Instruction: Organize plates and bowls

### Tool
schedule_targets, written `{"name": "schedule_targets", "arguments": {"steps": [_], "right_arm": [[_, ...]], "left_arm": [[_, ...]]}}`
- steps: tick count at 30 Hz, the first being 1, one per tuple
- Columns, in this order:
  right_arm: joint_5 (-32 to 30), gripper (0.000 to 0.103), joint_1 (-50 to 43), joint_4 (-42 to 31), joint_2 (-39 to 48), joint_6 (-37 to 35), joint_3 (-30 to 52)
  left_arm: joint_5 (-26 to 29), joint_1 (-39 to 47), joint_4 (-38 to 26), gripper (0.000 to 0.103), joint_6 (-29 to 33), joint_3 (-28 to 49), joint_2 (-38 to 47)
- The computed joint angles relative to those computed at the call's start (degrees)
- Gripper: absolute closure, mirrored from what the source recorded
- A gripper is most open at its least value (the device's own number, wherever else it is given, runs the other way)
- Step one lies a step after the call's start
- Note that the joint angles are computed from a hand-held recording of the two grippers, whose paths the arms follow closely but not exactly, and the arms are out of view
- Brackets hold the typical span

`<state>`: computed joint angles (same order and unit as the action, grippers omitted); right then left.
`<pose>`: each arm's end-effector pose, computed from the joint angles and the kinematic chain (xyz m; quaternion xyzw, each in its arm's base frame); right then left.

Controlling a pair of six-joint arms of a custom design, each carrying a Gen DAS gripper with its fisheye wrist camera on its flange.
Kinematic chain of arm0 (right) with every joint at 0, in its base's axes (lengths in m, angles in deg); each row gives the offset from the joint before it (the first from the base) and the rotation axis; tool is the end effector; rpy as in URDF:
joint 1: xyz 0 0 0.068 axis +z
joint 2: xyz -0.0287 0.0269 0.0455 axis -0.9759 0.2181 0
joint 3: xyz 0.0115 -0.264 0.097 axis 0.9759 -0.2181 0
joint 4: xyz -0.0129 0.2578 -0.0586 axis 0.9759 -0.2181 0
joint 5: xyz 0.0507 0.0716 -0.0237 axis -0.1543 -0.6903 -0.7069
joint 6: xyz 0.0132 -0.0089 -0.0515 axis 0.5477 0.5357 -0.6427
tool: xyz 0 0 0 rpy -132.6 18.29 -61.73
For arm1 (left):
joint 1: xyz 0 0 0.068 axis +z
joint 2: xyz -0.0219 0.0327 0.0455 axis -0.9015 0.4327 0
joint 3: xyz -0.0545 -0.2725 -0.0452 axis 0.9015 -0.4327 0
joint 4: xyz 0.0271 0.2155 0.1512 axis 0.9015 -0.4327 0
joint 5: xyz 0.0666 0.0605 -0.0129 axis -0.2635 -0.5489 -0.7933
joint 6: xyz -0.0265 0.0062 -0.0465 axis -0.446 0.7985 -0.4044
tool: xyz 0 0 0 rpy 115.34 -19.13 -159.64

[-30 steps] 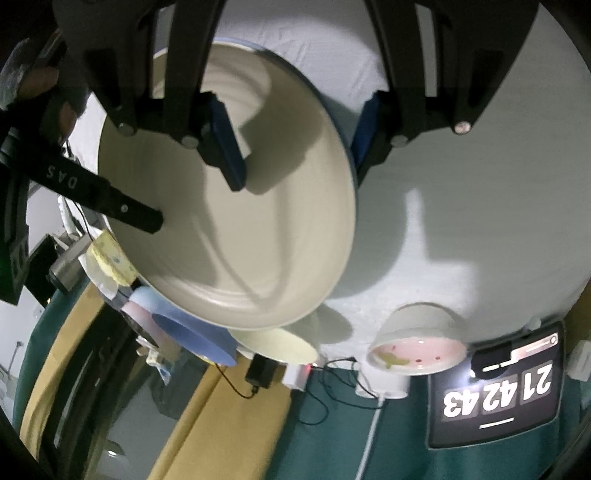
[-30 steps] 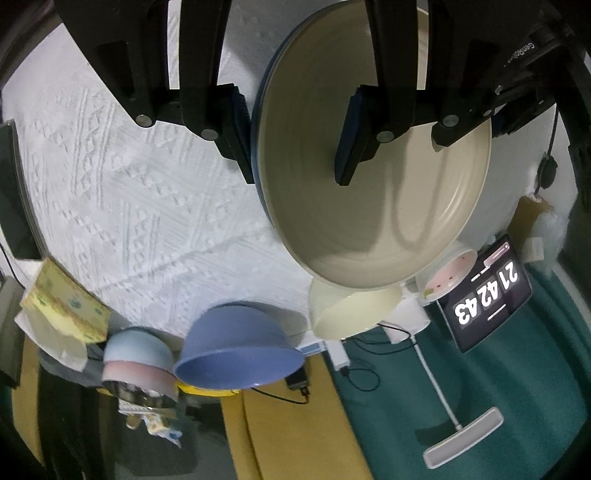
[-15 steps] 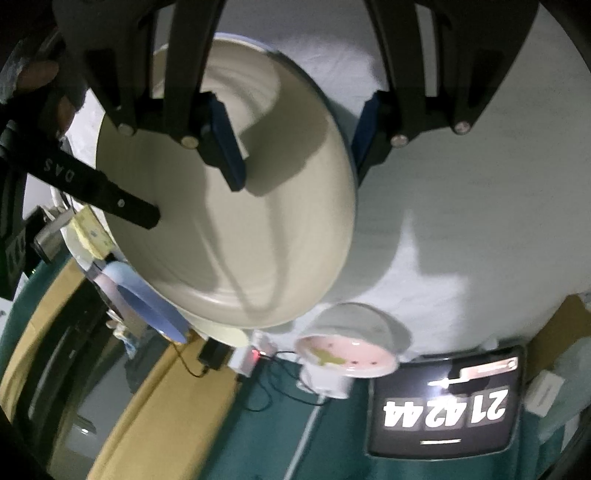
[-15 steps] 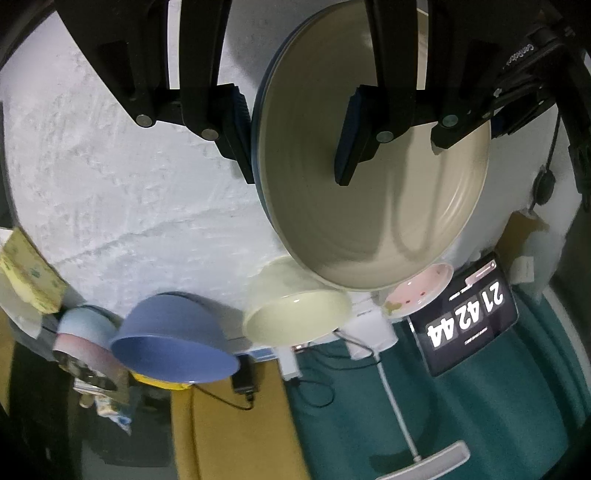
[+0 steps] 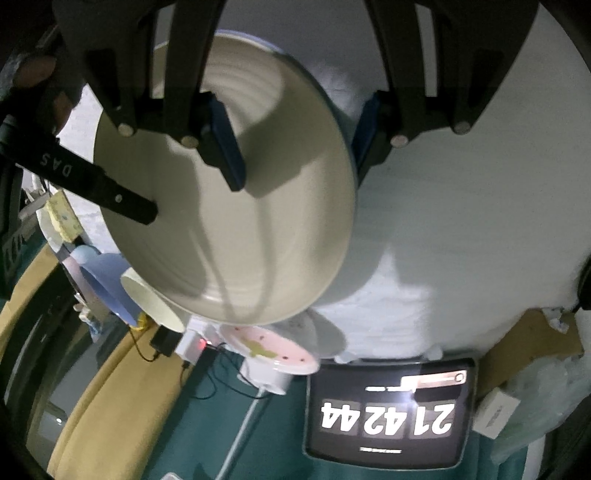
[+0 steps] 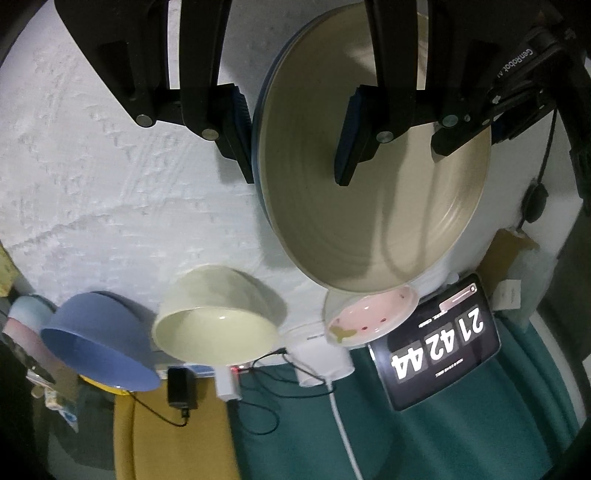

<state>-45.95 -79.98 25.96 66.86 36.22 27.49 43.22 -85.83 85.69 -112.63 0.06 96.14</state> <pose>0.2205 0.0030 0.0919 -0.0860 0.9432 0.1548 0.2812 0.1927 -0.0723 0.0840 -0.0974 0.9273 -0.1223 0.3400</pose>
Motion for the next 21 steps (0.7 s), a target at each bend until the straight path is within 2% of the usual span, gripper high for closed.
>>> {"name": "schedule_targets", "arguments": {"steps": [10, 16, 21], "right_arm": [[0.79, 0.059, 4.38, 2.07, 5.66, 2.39, 2.09], [0.01, 0.058, 3.88, 1.21, 6.54, 2.23, 2.65], [1.70, 0.057, 4.44, 0.46, 7.03, 1.41, 2.95]], "left_arm": [[0.06, 2.95, -1.12, 0.046, 1.72, 0.62, 2.73], [-3.07, 0.98, -2.08, 0.046, 2.03, 1.38, 2.97], [-6.80, -1.62, -4.41, 0.046, 1.52, 2.61, 2.86]]}}
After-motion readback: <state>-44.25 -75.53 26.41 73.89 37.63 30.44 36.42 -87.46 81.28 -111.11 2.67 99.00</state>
